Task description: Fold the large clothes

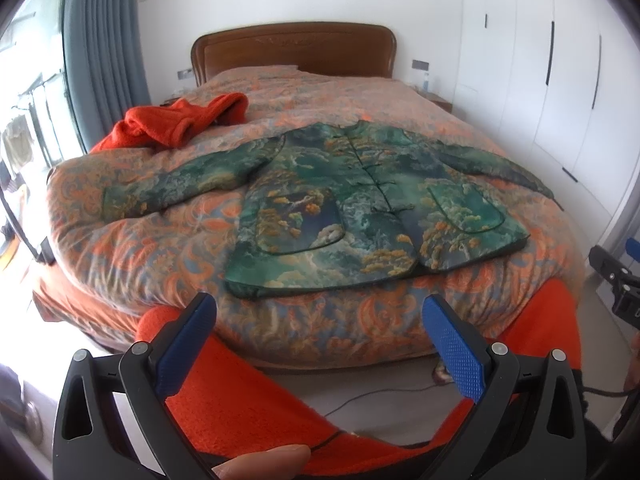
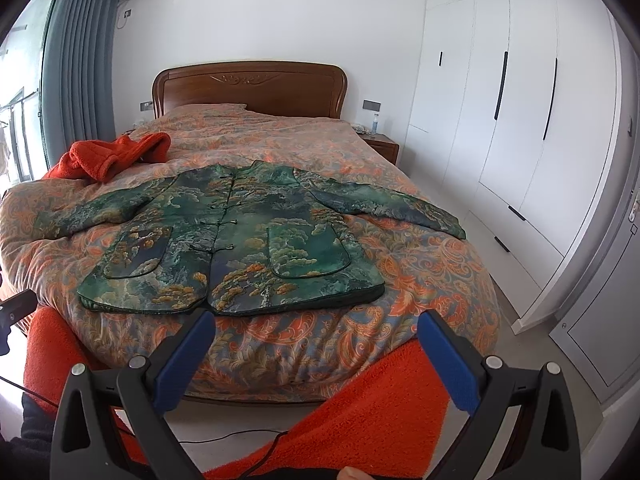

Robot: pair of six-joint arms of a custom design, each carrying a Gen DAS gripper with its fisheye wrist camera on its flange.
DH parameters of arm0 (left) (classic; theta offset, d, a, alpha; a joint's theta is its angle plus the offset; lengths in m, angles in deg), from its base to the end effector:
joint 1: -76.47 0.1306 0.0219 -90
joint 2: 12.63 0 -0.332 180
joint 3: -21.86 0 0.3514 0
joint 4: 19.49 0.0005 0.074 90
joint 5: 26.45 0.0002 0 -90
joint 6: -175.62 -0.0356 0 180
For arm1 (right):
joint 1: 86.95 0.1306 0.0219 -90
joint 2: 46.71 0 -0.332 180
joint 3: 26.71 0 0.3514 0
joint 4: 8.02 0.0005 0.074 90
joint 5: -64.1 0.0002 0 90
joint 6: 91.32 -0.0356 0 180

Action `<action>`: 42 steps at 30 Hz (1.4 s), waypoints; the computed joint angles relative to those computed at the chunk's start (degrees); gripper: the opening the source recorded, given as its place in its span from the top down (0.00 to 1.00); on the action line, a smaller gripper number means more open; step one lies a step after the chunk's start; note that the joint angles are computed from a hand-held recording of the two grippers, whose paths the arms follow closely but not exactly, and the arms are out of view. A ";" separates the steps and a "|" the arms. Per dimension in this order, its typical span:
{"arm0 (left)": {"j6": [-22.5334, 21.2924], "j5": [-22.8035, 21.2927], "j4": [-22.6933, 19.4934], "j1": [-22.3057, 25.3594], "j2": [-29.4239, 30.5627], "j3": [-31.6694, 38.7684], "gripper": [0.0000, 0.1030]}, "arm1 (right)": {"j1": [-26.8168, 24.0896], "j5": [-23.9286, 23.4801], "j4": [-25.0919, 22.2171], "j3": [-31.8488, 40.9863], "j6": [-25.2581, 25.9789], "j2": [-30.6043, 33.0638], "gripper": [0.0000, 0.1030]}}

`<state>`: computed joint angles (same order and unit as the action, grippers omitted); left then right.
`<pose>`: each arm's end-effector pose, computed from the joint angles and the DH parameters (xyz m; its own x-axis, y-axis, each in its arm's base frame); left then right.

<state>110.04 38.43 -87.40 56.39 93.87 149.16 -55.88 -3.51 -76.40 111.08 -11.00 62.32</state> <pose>0.4904 -0.1637 0.4957 -0.6429 -0.1635 -0.7483 -0.2485 0.9686 0.0018 0.4530 0.2565 0.5452 -0.5764 -0.1658 -0.8002 -0.1308 0.9853 -0.1099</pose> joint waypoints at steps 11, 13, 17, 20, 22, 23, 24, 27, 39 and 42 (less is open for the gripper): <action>0.59 0.81 -0.01 0.10 0.57 0.49 0.00 | 0.04 -0.14 -0.17 0.11 -0.03 0.04 0.00; 0.58 1.39 0.06 0.44 0.16 -0.01 0.00 | 0.07 -0.07 -0.08 0.14 -0.02 0.10 0.00; 0.80 1.98 0.13 0.64 0.11 -0.16 0.00 | -0.02 -0.60 -0.47 0.53 0.09 0.34 0.00; 0.85 1.99 0.15 0.63 0.18 -0.11 0.00 | 0.02 -0.72 -0.64 0.78 0.33 0.43 0.00; 0.94 2.11 0.08 0.62 0.18 -0.15 0.00 | 0.04 -0.63 -0.64 0.82 0.38 0.45 0.00; 1.05 2.32 0.09 0.66 0.16 -0.24 0.00 | 0.08 -0.61 -0.63 0.72 0.28 0.40 0.00; 1.15 2.53 0.10 0.70 0.19 -0.26 0.00 | 0.08 -0.65 -0.77 0.87 0.25 0.49 0.00; 1.46 2.90 0.25 0.77 0.02 -0.65 0.00 | 0.15 -0.77 -1.10 1.20 0.32 0.70 0.00; 1.11 3.07 0.46 0.98 -0.08 -0.79 0.00 | 0.03 -0.88 -1.36 1.57 0.44 0.97 0.00; 1.16 3.13 0.45 1.02 -0.10 -0.81 0.00 | -0.01 -0.83 -1.23 1.55 0.49 1.00 0.00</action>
